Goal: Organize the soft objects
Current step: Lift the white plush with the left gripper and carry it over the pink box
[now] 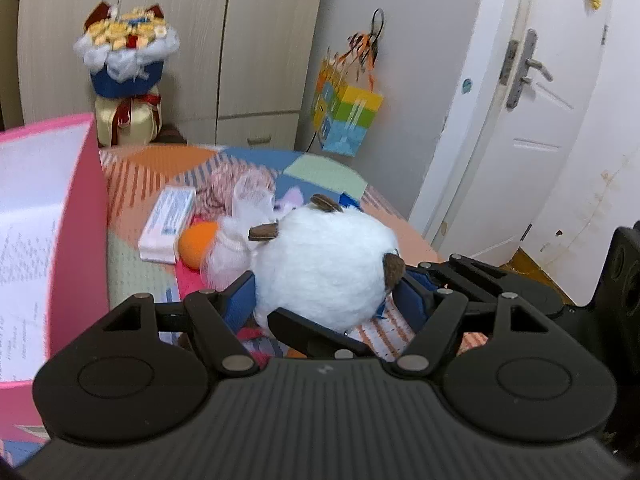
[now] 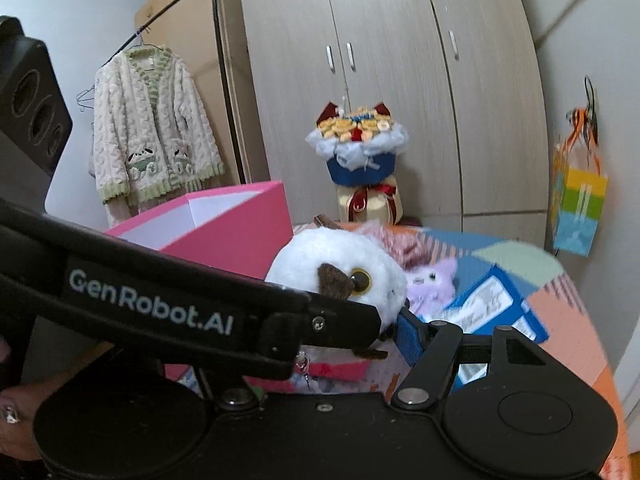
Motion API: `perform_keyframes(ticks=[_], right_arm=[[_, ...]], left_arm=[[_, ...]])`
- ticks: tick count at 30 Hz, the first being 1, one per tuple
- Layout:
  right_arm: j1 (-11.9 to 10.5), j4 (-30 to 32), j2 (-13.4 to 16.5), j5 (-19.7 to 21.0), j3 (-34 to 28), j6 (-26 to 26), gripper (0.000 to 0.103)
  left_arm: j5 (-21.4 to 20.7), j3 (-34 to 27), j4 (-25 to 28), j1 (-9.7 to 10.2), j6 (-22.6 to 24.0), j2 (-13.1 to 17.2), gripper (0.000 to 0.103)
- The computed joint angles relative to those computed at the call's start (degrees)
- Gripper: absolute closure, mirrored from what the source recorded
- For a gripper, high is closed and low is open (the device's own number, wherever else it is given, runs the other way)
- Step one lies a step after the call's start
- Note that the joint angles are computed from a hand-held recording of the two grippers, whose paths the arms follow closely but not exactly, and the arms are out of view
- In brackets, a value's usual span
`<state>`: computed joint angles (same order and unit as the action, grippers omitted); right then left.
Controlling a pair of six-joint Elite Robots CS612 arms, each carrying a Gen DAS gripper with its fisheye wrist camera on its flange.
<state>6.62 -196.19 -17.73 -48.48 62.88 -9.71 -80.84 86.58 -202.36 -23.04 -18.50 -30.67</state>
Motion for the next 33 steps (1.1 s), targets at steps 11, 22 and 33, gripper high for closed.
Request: perform_keyframes(ticks=[11, 22, 33], right_arm=[[0.43, -3.77, -4.51, -2.63, 6.26, -2.22, 0.030], [1.55, 2.71, -10.47, -2.81, 13.94, -11.12, 0.030], [3.23, 12.70, -15.63, -1.02, 19.56, -21.04, 0.030]], left_arm=[[-0.63, 4.39, -3.36, -0.52, -0.01, -3.00, 0.031], [-4.21, 12.02, -0.05, 0.42, -6.47, -8.23, 0.031], [-9.52, 19.50, 3.74, 2.64, -14.76, -13.70, 0.031]])
